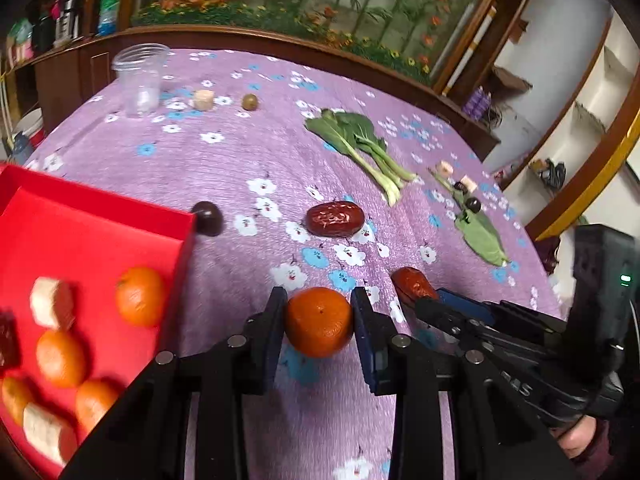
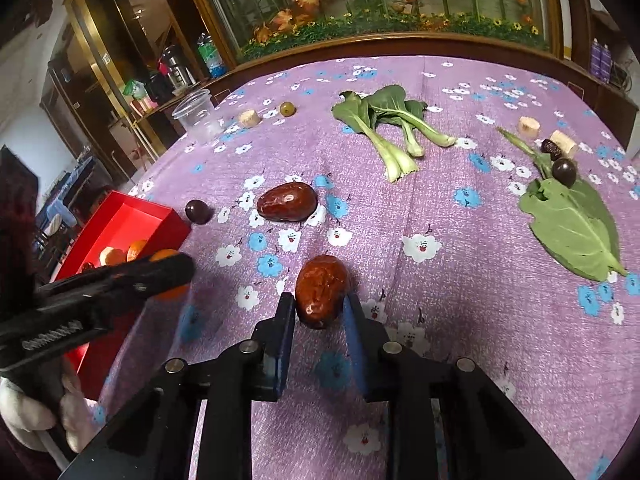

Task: Organize fruits
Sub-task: 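Grasp an orange with the left tool while the right tool grasps a dark red date, then carry the orange and date over the red tray and open both tools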

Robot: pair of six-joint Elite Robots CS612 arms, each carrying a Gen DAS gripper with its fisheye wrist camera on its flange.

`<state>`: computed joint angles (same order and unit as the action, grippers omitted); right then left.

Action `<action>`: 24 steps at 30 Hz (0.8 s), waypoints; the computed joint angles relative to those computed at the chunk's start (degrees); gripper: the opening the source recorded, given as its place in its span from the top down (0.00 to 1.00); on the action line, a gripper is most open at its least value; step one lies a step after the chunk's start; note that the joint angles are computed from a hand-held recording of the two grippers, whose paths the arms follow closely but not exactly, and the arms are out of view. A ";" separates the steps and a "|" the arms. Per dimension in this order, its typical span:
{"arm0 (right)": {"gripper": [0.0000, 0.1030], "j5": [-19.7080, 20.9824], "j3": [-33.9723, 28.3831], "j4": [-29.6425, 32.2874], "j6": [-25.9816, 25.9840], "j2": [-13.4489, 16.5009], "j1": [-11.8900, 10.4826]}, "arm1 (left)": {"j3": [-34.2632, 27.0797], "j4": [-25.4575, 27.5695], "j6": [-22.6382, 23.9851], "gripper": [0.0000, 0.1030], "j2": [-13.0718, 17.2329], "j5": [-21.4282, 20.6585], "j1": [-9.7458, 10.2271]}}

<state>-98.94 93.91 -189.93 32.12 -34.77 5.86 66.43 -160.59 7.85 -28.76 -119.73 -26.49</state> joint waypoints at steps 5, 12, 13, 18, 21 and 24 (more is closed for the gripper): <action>0.68 -1.87 -1.69 2.26 0.86 0.80 -0.01 | 2.11 -2.20 -1.25 0.70 -1.11 -1.21 0.97; 0.67 -2.95 -3.03 2.53 2.66 1.74 -0.14 | 3.09 -4.45 -4.52 0.70 -1.42 -2.37 2.66; 0.67 -3.09 -2.86 1.80 2.89 1.73 -0.14 | 3.04 -4.56 -5.18 0.70 -1.36 -2.65 2.96; 0.54 -3.64 -2.99 1.32 4.29 1.89 -0.18 | 3.08 -5.79 -7.34 0.70 -1.26 -3.80 4.01; 0.68 -3.62 -3.69 2.56 4.43 2.13 -0.13 | 3.12 -7.05 -8.34 0.69 -1.23 -4.45 4.55; 0.68 -3.63 -3.78 3.96 4.22 1.68 0.14 | 2.90 -8.50 -9.71 0.69 -1.09 -4.55 5.31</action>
